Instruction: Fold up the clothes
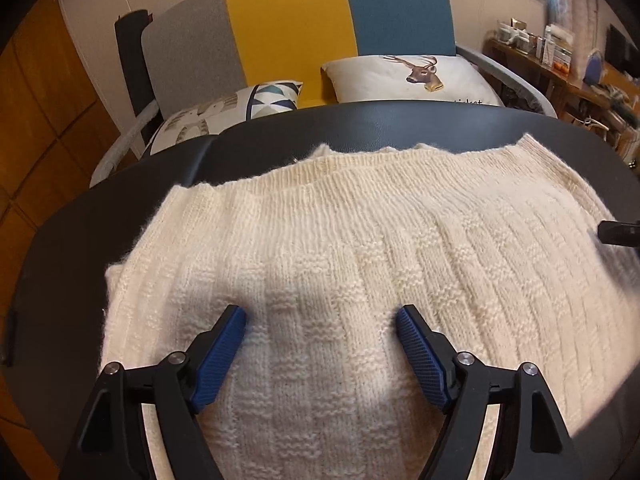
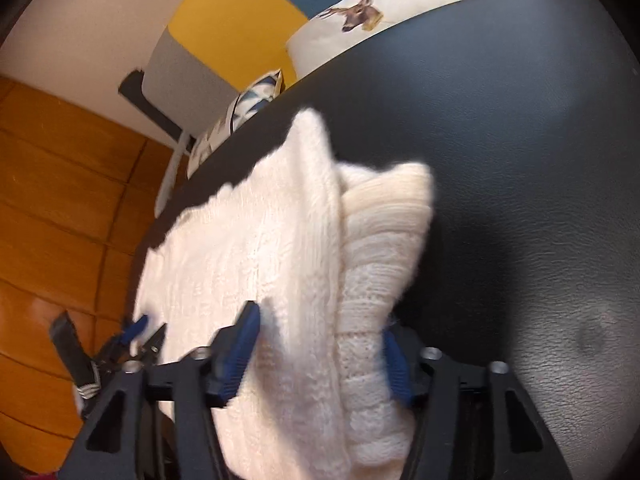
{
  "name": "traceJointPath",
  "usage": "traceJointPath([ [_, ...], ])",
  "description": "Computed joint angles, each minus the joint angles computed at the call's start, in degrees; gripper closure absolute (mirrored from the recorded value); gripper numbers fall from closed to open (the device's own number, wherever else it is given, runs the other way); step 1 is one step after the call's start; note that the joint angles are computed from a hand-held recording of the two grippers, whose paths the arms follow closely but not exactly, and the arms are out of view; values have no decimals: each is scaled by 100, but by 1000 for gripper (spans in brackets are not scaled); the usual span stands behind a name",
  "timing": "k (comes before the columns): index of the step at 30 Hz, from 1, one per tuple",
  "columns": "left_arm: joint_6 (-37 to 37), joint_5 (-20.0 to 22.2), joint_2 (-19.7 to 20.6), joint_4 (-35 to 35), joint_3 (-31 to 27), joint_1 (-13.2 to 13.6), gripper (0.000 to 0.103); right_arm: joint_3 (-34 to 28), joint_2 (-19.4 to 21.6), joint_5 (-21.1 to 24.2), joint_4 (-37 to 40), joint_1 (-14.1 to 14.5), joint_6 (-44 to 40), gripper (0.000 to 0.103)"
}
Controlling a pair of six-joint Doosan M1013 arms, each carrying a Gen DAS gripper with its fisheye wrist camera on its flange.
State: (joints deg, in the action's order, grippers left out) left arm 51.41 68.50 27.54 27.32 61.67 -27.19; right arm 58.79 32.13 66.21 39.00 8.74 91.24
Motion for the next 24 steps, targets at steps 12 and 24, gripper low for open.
traceJointPath([
  [12, -86, -837, -183, -407, 67, -146, 34, 343, -389, -377, 60, 77, 233, 85],
  [24, -545, -2007, -576, -1235, 760, -39, 102, 449, -460, -413, -27, 109, 546, 85],
])
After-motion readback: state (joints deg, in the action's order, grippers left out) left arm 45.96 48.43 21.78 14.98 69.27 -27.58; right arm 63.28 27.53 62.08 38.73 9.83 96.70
